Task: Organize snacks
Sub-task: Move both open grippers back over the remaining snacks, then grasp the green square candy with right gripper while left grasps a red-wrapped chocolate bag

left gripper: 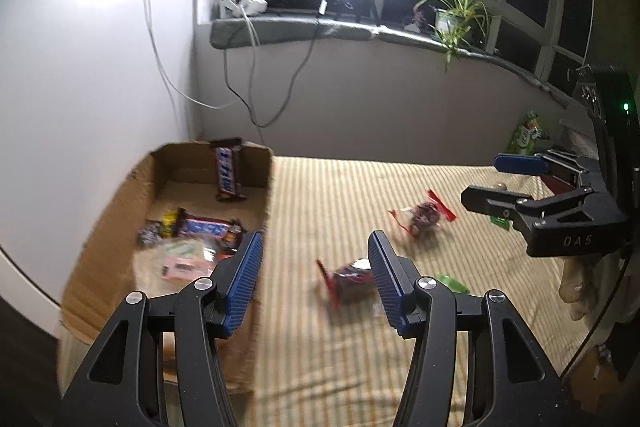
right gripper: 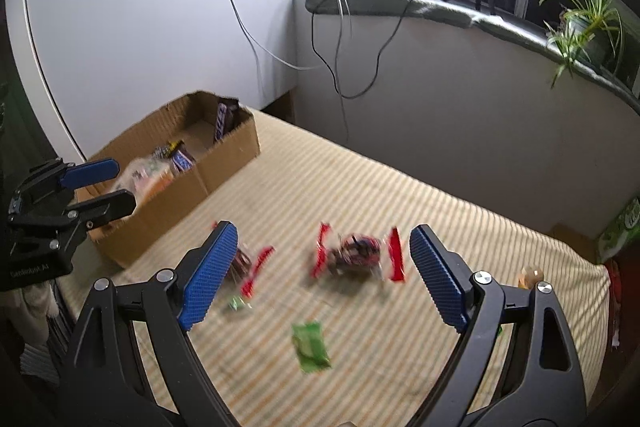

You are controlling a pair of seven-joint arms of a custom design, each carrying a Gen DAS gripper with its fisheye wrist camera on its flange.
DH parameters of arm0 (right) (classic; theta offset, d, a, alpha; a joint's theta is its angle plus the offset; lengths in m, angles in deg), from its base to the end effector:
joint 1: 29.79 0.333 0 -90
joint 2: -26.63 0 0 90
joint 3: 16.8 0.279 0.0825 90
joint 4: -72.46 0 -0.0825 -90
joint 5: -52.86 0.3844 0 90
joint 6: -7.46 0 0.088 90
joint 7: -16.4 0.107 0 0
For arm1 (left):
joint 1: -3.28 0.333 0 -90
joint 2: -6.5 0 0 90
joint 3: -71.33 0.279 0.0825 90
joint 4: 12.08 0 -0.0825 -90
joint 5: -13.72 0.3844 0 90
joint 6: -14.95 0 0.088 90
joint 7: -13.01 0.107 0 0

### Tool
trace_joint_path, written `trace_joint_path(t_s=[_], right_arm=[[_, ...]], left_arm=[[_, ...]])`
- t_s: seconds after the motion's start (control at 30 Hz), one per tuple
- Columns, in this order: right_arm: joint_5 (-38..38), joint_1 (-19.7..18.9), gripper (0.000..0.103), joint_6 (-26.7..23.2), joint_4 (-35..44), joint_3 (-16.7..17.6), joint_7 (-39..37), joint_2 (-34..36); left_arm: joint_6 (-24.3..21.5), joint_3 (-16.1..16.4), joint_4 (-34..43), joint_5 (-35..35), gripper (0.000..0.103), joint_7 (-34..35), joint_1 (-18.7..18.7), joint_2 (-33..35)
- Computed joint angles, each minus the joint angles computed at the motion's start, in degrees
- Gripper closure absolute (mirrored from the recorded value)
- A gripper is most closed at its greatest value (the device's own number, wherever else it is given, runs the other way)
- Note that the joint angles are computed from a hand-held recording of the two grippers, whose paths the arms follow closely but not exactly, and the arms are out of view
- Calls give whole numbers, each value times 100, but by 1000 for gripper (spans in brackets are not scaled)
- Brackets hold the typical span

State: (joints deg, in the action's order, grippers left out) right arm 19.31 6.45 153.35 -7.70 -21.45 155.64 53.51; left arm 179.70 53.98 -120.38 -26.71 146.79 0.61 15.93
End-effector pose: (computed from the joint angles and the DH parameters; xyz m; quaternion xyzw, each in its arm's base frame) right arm 0.6086 0.3965 0.4812 -0.6760 0.6176 -0.2719 0.2961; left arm 0.6138 -0.1746 0.4710 -0.4655 0.7675 -0.4018 0.1812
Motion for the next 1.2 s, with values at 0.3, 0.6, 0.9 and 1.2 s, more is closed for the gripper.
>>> trace_joint_path(t_s=[0.3,0.6,0.9,1.2], right_arm=[[111,-150,13,311,-1055,176,36,-441],[780,-308,22,487,-1249,358,-581,-338],[1375,-305,40,408,-1024,369,-1108,-3],[1523,-153,59,120,-689,257,-1309,273]], left_arm=[[-311,-32,105,477,44,-512,-199,269],[-501,68,541,1948,38,-1870,-446,869],[-630,188,983,3275,33,-3208,-512,1311],[-786,-95,1235,3314,37,-3418,-240,1616]])
